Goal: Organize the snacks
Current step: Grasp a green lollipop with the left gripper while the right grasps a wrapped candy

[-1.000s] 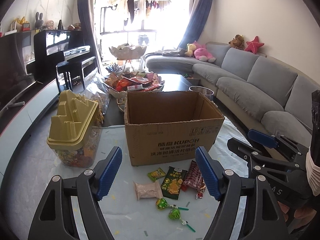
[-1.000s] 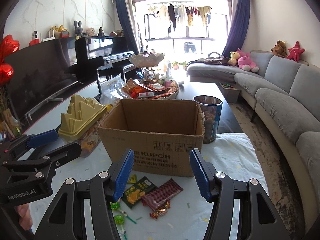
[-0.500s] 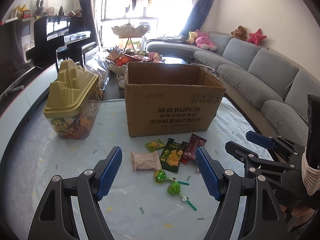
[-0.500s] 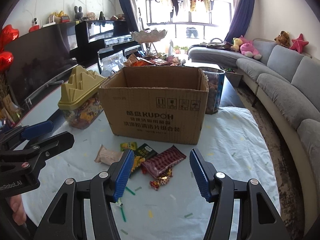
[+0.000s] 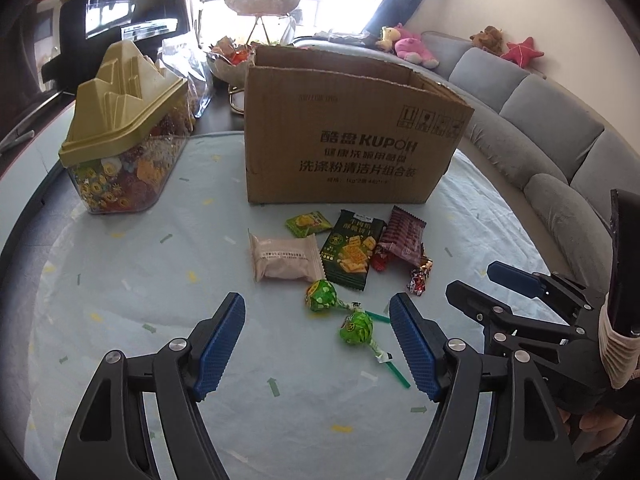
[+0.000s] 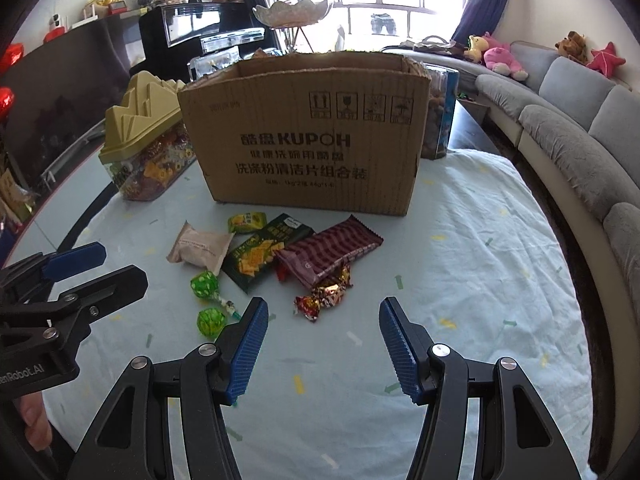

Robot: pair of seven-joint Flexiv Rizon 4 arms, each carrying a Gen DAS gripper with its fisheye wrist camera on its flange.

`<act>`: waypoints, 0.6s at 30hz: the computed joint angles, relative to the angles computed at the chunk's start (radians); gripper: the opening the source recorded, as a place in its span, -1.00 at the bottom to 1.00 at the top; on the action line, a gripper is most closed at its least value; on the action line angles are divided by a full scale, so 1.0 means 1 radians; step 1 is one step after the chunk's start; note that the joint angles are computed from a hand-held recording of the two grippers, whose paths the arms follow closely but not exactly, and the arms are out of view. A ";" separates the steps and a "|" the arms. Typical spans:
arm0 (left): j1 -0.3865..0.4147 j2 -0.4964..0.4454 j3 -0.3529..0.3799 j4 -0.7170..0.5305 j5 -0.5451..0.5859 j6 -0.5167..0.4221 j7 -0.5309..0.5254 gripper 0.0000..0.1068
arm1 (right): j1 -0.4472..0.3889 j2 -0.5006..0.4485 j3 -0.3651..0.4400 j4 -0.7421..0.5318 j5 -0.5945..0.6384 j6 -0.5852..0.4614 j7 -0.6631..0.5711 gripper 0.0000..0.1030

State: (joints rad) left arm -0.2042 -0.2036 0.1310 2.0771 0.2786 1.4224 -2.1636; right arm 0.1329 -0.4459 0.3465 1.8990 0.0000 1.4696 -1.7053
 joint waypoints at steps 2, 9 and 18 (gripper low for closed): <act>0.023 -0.015 -0.026 0.015 -0.041 0.027 0.037 0.35 | 0.004 -0.010 -0.006 -0.004 -0.001 -0.011 0.006 0.15; 0.062 -0.070 -0.084 0.042 -0.202 0.099 0.189 0.29 | -0.020 -0.060 0.027 -0.056 0.039 -0.063 -0.013 0.15; 0.106 -0.126 -0.153 0.054 -0.381 0.144 0.335 0.09 | 0.013 -0.107 -0.005 -0.115 0.043 -0.096 0.008 0.14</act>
State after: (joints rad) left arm -0.0980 -0.3291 -0.0219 2.1313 -0.1024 1.5659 -1.8290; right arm 0.1455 -0.5525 0.3416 1.7842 0.0428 1.3738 -1.6968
